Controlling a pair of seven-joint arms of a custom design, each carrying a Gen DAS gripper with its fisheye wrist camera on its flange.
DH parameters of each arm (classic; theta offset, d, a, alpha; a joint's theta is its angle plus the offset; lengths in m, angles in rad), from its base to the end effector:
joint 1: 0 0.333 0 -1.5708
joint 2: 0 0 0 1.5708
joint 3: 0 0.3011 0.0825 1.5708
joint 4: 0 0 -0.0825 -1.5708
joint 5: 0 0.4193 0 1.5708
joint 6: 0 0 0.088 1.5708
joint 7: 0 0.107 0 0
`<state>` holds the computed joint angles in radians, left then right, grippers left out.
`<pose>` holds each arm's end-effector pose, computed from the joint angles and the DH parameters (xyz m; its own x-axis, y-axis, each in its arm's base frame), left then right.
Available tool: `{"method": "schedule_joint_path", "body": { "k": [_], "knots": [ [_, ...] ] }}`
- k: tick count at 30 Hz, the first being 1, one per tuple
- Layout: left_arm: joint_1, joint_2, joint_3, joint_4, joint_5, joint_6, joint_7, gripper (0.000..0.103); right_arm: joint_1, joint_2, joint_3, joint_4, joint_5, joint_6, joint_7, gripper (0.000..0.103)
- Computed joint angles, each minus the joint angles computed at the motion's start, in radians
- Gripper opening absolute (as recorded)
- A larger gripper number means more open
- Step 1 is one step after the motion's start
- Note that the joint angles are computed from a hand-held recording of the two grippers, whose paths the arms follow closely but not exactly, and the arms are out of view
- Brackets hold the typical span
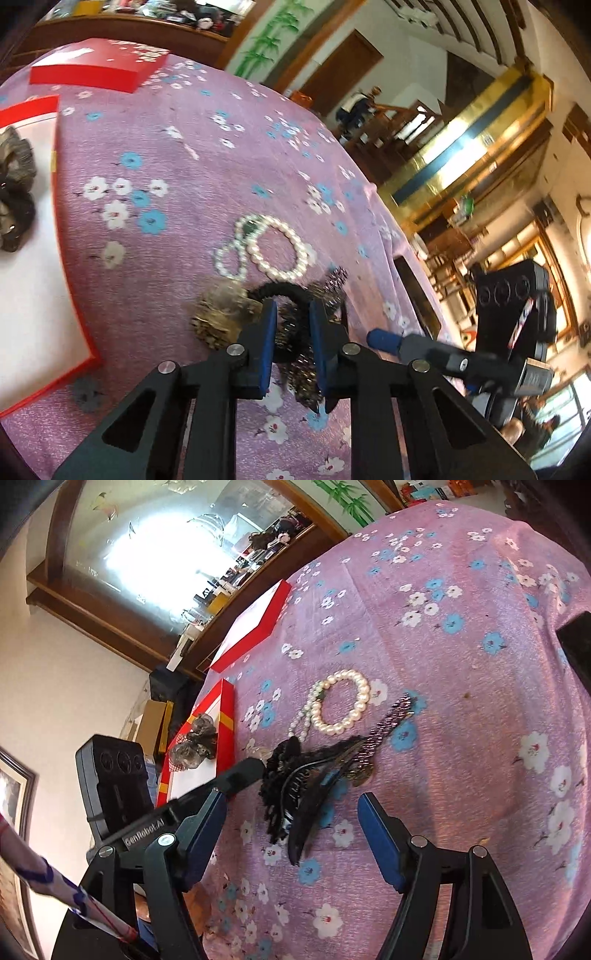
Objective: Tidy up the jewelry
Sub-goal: 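Lift the black claw clips off the cloth with the right gripper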
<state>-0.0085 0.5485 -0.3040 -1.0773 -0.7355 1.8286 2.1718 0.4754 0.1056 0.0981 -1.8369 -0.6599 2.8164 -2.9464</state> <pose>0.7226 -0.2197 0.5615 -0.6792 -0.4626 0.5698 -0.7337 0.4060 -0.5448 0.5470 0.3863 0.5381 -0.2835 -0.6703 -0.6858 -0.5743 0.6914 -0.4384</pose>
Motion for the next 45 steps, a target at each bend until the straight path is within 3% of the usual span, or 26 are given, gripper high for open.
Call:
{"method": "schedule_joint_path", "body": {
  "k": [4,8,9,10,12,16,18,20,23,28,33,37,43,45],
  "knots": [
    [-0.011,0.034,0.007,0.047,0.026,0.007,-0.049,0.017,0.003,0.066,0.02,0.09,0.101,-0.054,-0.141,0.078],
    [-0.01,0.039,0.006,0.053,0.04,0.012,-0.068,0.017,0.043,0.182,0.027,0.294,0.162,-0.291,-0.335,0.078],
    [-0.01,0.044,0.005,0.061,0.044,0.008,-0.073,0.017,0.06,0.206,0.019,0.336,0.159,-0.349,-0.357,0.074],
    [-0.01,0.05,0.004,0.069,0.046,0.005,-0.078,0.017,0.082,0.23,0.007,0.379,0.143,-0.415,-0.367,0.053],
    [-0.007,0.058,0.001,0.077,0.047,-0.002,-0.082,0.018,0.104,0.247,-0.008,0.41,0.141,-0.486,-0.37,0.03],
    [0.002,0.041,-0.005,0.055,0.034,0.002,-0.073,0.027,0.11,0.167,-0.028,0.287,0.105,-0.434,-0.291,0.026],
    [0.01,0.024,-0.009,0.03,0.014,0.021,-0.055,0.043,0.112,0.12,-0.03,0.231,0.062,-0.444,-0.241,0.026],
    [0.022,-0.019,-0.011,-0.031,-0.017,0.077,-0.021,0.05,0.106,0.092,-0.023,0.202,0.03,-0.457,-0.201,0.026],
    [0.021,-0.015,-0.005,-0.025,-0.032,0.085,-0.022,0.051,0.087,0.056,-0.008,0.159,0.004,-0.448,-0.164,0.026],
    [-0.028,0.003,0.024,0.004,0.077,0.089,-0.073,0.051,0.056,0.024,0.009,0.099,-0.016,-0.385,-0.135,0.026],
    [-0.069,-0.081,0.044,-0.128,0.172,0.215,-0.027,0.05,0.04,0.023,0.014,0.075,-0.036,-0.329,-0.113,0.026],
    [-0.095,-0.113,0.054,-0.184,0.232,0.271,-0.002,0.047,0.036,0.025,0.011,0.065,-0.055,-0.29,-0.098,0.026],
    [-0.093,-0.142,0.05,-0.231,0.222,0.331,0.034,0.047,0.038,0.035,0.01,0.076,-0.085,-0.277,-0.091,0.026],
    [-0.087,-0.171,0.047,-0.274,0.198,0.388,0.057,0.047,0.037,0.039,0.011,0.081,-0.073,-0.279,-0.105,0.026]
  ]
}}
